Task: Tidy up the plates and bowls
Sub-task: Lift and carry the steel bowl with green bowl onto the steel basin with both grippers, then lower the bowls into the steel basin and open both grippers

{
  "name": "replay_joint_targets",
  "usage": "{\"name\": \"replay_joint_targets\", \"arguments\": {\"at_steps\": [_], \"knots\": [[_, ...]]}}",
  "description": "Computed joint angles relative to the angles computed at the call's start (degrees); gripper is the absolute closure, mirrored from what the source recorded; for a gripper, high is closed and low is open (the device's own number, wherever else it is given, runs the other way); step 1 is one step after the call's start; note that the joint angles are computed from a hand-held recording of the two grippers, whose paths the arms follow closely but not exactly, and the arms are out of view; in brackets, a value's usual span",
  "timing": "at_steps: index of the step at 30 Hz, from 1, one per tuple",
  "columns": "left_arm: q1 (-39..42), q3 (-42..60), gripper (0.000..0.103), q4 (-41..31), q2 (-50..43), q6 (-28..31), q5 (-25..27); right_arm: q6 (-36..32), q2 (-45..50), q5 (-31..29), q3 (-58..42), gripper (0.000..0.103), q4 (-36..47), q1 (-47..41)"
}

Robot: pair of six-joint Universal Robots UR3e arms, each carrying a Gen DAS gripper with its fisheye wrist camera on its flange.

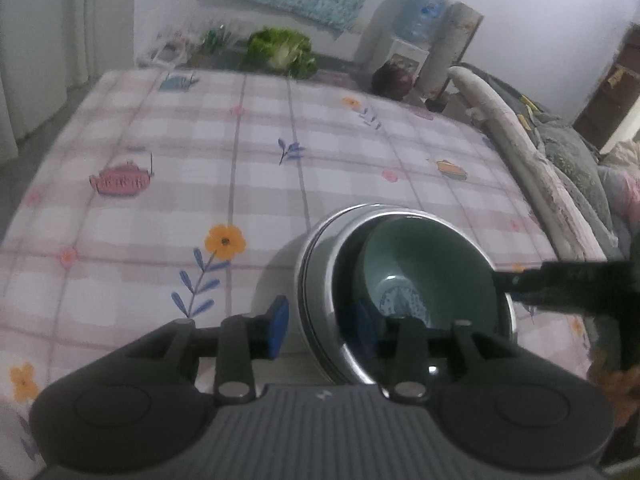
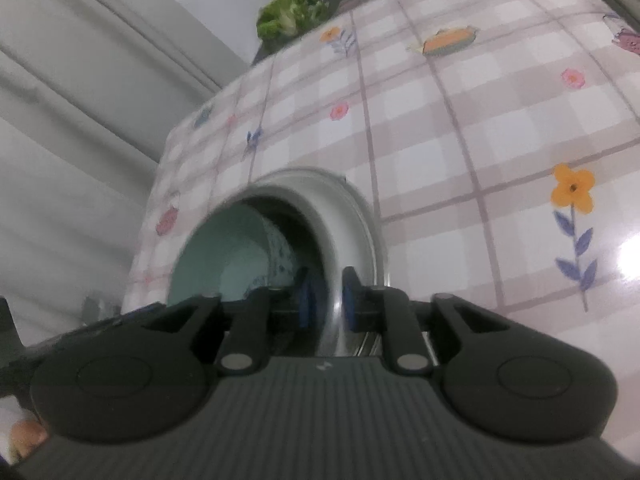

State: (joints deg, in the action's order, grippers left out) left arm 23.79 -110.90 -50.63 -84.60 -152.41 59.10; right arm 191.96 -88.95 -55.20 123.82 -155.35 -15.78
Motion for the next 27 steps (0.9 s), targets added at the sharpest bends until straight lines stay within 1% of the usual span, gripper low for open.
{"name": "replay_joint_targets", "arguments": {"at_steps": [4, 6, 8, 10, 13, 16, 19, 23, 27], "knots": [[-3.79, -2.53, 0.063, 6.39, 1.25, -0.21, 4.70, -1.28, -3.62, 3.01, 2.82, 0.077, 1.09, -3.55], [-6.49, -4.45, 0.063, 10.97, 1.68, -0.34, 8.13, -2.19, -6.08, 3.14, 4.44, 0.074, 2.01, -4.43], [-8.16, -5.81, 0.062, 13.77, 2.04, -0.58, 10.35, -3.62, -8.67, 3.45, 6.11, 0.070, 3.28, -5.25], [-8.56, -6.25, 0.061, 14.32, 2.27, -1.10, 11.00, -5.46, -11.66, 4.20, 8.37, 0.069, 4.22, -6.34], [-8.57, -6.97, 0.060, 14.47, 2.71, -1.48, 11.12, -7.65, -16.15, 4.43, 11.74, 0.062, 4.77, -7.30], [-8.87, -7.69, 0.059, 15.14, 2.96, -1.43, 11.65, -8.27, -18.14, 2.65, 13.45, 0.062, 4.14, -6.32], [-9.74, -8.37, 0.059, 17.13, 2.56, -1.85, 12.67, -7.39, -17.02, 1.22, 14.35, 0.062, 1.63, -4.77], [-9.64, -8.09, 0.060, 16.45, 2.21, -2.22, 12.43, -4.98, -12.87, 0.42, 14.35, 0.062, -2.97, -2.97], [-9.53, -8.00, 0.061, 16.83, 1.51, -2.05, 12.42, -3.56, -9.85, 0.45, 14.09, 0.062, -5.29, -2.07]]}}
